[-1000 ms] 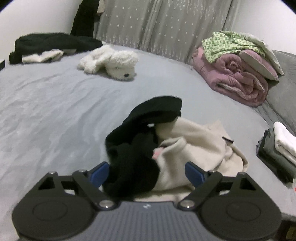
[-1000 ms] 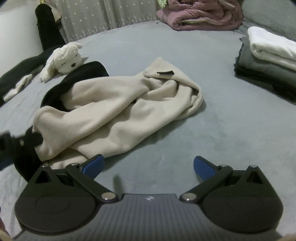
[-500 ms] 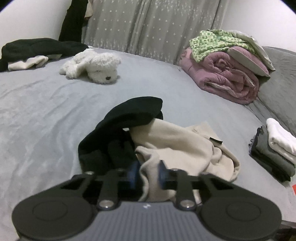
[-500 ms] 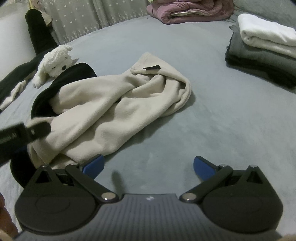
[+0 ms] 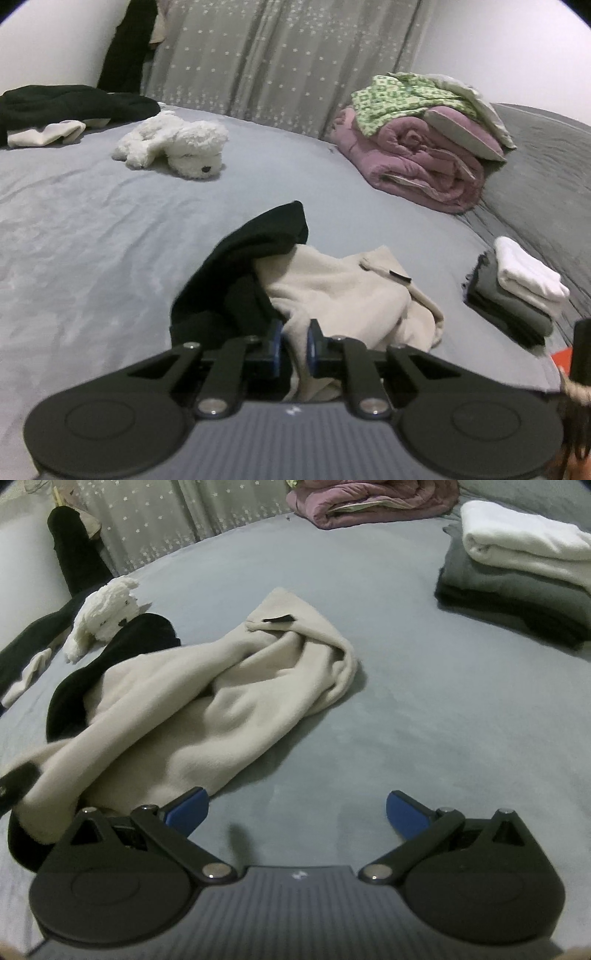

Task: Fold clothes
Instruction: 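Grasp the cream fabric with the left gripper while the right gripper grasps another edge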

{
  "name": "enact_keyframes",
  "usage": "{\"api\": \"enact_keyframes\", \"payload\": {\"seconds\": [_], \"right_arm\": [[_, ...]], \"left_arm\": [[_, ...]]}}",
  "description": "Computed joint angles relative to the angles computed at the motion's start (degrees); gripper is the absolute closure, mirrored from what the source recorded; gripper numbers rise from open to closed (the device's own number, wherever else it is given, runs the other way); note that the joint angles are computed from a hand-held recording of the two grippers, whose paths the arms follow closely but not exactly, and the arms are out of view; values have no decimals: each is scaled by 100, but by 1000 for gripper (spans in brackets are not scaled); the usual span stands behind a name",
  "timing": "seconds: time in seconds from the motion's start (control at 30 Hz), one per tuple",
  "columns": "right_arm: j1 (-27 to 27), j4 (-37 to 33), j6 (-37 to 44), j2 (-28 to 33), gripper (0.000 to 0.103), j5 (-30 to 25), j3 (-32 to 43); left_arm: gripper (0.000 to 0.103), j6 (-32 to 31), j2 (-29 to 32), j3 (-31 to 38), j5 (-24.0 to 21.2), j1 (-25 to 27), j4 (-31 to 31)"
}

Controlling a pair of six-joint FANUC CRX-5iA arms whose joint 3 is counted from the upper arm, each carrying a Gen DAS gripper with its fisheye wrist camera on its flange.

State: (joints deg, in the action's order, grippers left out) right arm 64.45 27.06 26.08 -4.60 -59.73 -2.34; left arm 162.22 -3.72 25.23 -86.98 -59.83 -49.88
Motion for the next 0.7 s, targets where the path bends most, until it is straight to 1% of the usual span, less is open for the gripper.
{"api": "enact_keyframes", "payload": {"seconds": [0.1, 0.27, 0.43, 0.57, 0.63, 0.7], "right_arm": [[-61, -2, -52, -147, 0, 117, -137], [-215, -169, -177, -403, 0, 534, -334], [-232, -130, -410, -472, 0, 795, -399], [-242, -104, -453, -493, 0, 1172, -443], [-229, -54, -460, -477, 4, 1359, -453], [-230, -99, -402, -421, 10, 1504, -407]], "left_arm": [[90, -118, -245, -223, 136, 24, 211], [91, -343, -584, -569, 340, 209, 754], [91, -701, -700, -657, 345, 248, 1038], [91, -1137, -803, -781, 417, 346, 1392], [91, -1388, -849, -865, 460, 443, 1640], [91, -1702, -902, -984, 502, 569, 1934]]}}
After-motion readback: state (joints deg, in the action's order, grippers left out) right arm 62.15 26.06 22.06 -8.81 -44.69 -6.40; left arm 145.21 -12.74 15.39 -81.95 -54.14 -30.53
